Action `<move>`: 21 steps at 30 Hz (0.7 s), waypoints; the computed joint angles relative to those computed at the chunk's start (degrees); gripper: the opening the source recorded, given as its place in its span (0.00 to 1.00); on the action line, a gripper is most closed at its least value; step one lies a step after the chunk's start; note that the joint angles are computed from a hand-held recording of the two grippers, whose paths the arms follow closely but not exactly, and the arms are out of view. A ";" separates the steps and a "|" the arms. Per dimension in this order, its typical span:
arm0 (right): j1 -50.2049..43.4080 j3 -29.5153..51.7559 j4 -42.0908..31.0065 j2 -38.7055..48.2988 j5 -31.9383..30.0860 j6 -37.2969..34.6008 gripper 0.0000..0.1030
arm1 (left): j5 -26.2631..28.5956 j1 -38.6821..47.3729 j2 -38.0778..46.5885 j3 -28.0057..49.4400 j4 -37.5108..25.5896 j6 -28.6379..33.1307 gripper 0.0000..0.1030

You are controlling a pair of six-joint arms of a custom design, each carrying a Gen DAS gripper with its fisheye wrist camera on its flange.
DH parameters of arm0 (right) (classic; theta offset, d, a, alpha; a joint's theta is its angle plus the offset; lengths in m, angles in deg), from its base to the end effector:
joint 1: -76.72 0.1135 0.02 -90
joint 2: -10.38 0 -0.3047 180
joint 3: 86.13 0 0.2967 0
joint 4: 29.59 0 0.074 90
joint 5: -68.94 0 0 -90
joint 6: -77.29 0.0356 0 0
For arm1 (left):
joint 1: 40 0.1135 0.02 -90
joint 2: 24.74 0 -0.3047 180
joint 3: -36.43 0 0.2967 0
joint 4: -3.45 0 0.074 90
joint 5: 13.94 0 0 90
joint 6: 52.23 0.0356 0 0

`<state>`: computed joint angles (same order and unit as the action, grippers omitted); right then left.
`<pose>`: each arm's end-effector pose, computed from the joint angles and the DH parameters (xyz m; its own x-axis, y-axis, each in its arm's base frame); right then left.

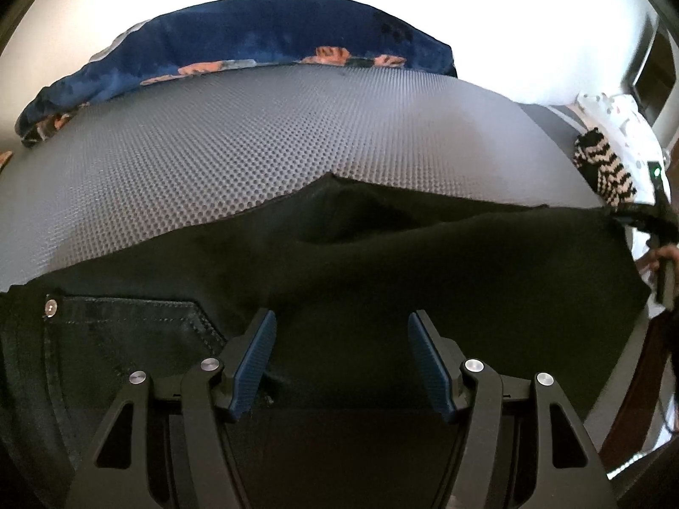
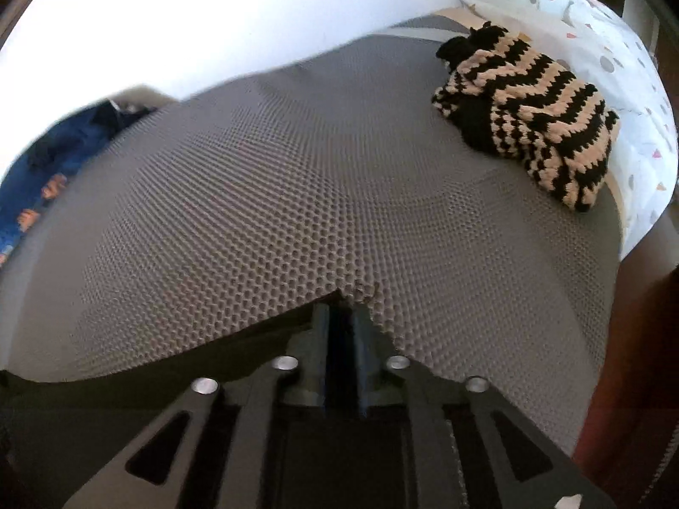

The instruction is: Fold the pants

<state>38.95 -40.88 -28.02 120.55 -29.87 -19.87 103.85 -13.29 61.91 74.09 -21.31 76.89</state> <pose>0.2403 -0.1793 0.0332 -0.7697 0.4405 -0.4621 0.4586 0.8850 0.0799 0.2097 0.0869 0.0925 -0.8427 0.2008 -0.4995 0.3230 0.9309 -0.1707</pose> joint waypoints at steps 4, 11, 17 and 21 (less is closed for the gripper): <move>0.33 -3.40 -2.24 -9.19 -2.06 1.03 0.37 | 0.92 0.63 0.05 0.15 -0.91 1.25 0.63; 23.74 -3.24 -16.75 -21.57 -12.02 3.86 0.37 | 5.01 7.14 -2.01 1.94 -8.48 7.70 0.63; 49.12 9.40 -16.80 -4.82 -16.93 10.56 0.37 | 5.86 16.96 -2.41 3.82 -10.06 15.01 0.63; 58.62 18.01 -19.08 3.58 -17.89 11.55 0.36 | 6.85 23.99 1.96 8.63 -11.08 17.97 0.63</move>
<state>97.57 -22.87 -47.09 124.13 -47.76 -8.33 110.69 10.71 63.86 82.72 -32.39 94.86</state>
